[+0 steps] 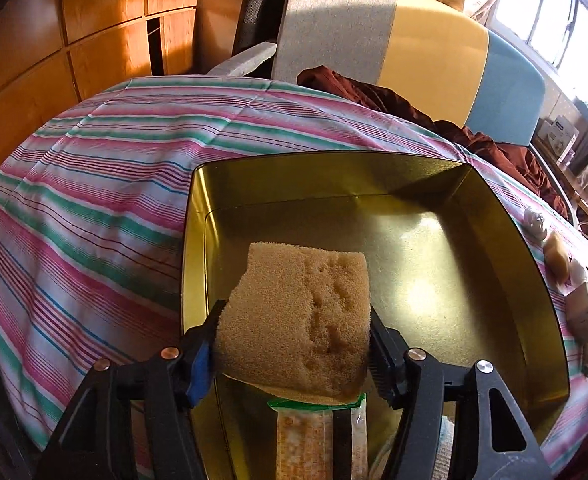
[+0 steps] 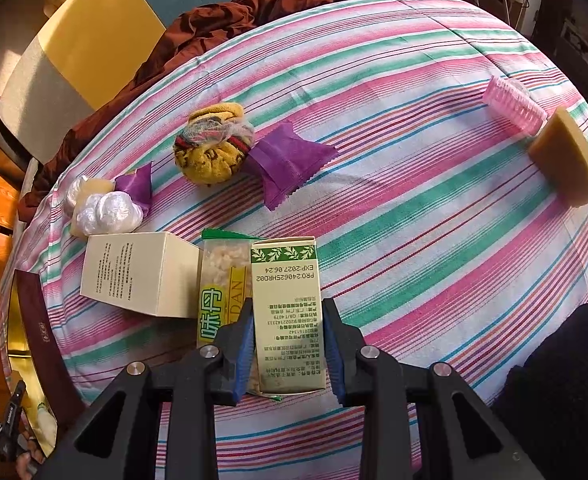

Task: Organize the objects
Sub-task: 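Carry the yellow sponge into the tin with left while right grasps the green-white box, then lower the green-white box into the gold tin and open the right gripper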

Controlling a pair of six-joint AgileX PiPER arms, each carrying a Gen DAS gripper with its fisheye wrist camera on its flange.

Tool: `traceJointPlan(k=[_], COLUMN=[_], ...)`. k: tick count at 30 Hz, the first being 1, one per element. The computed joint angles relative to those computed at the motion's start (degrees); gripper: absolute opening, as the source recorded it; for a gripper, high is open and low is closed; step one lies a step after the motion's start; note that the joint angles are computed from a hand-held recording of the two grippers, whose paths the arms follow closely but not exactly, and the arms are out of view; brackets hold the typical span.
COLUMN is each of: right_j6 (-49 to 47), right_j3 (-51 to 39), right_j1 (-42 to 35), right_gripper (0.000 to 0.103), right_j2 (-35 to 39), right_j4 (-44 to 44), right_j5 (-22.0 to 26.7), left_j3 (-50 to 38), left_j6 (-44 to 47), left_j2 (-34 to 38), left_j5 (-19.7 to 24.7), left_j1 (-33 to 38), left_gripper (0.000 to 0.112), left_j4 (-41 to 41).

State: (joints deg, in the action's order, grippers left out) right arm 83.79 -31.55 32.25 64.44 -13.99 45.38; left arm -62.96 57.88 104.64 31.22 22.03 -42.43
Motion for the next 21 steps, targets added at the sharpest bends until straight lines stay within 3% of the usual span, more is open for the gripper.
traceJointPlan(k=[4,10,15,17,21], right_j6=[0.00,11.46,22.45,24.89,21.91], right_j3=[0.06,1.36,0.39,-2.44,-12.83], right_j1=[-0.18,5.01,13.32,18.00,24.14], right_gripper=[0.030,0.030,0.030,0.030,0.030], right_j2=[0.13,-4.61,-6.77,-5.07,3.50], right_j4=[-0.19,-8.08,-16.66,-19.44,-22.85], right_j5=[-0.45,1.46,7.01,10.79,11.05], left_j3=[1.90,7.51,12.18,13.77,16.01], left_j6=[2.62,11.64,17.15,18.78,22.51], left_j2=[-1.97,-9.41,-14.52,-16.30,-19.02], left_j5=[-0.53,1.67,6.35,7.49,9.31], left_j1=[0.35,4.37,8.79,9.97,11.99], left_gripper=[0.083,0.083,0.084,0.084,0.085], left_j4=[-2.58,-11.56,-16.41,-17.08,-17.64])
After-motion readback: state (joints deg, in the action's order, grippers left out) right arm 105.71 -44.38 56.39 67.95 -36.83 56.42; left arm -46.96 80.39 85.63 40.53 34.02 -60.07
